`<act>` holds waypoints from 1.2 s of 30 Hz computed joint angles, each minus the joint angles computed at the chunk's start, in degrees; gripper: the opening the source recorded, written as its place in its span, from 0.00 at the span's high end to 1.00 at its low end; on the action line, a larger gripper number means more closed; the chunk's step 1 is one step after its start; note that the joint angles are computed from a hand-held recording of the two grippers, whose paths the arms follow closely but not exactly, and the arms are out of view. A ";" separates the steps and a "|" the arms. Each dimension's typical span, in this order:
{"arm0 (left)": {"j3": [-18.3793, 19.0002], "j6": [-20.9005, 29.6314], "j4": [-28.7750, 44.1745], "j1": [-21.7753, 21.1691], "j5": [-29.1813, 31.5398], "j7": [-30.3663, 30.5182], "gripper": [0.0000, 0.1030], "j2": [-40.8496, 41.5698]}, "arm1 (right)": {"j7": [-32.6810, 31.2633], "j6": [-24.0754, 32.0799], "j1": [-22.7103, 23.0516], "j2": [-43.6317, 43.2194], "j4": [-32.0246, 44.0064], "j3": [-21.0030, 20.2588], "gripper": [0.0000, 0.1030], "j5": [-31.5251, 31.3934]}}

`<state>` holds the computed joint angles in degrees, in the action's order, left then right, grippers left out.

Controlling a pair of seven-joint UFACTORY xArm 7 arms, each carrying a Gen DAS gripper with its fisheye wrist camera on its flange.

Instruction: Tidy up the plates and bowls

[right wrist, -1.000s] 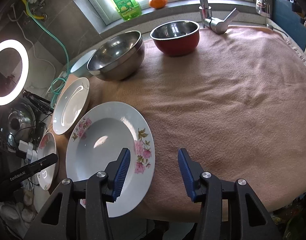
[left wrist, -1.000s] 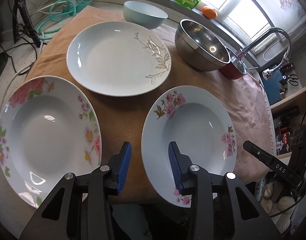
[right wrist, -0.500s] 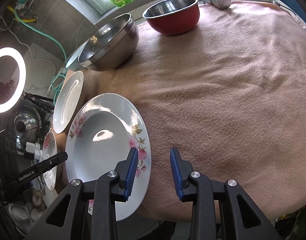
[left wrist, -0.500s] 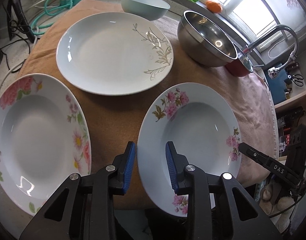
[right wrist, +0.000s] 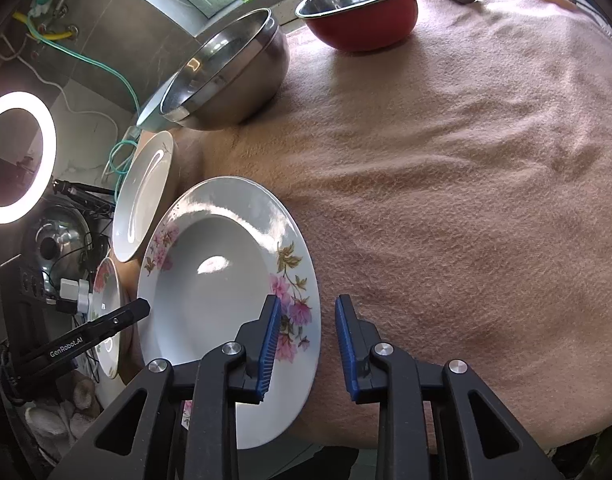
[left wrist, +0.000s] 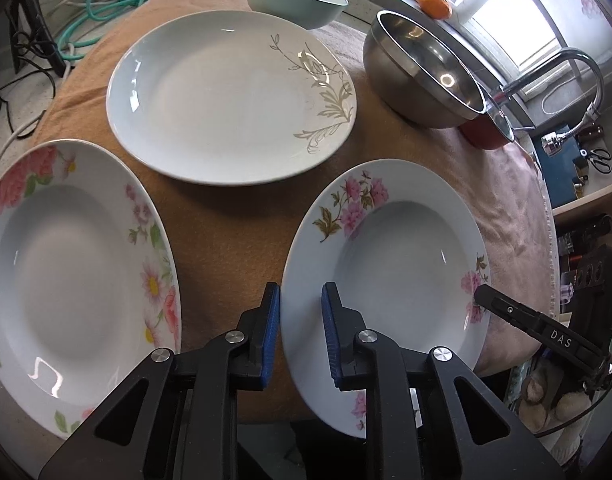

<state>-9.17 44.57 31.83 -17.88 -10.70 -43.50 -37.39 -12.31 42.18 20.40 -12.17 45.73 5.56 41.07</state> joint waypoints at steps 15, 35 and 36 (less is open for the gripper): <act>-0.46 -0.44 0.09 0.06 0.77 -0.72 0.82 0.28 | -1.11 0.78 0.17 0.02 0.32 0.31 0.80 -0.74; -1.05 -3.54 3.78 -1.34 0.84 0.24 0.82 6.17 | -0.79 -0.75 -0.74 -2.42 -1.59 -1.12 0.79 -3.23; -1.05 -3.81 4.10 -1.49 0.81 0.45 0.82 6.70 | -0.76 -0.74 -0.92 -2.52 -1.66 -1.28 0.79 -3.39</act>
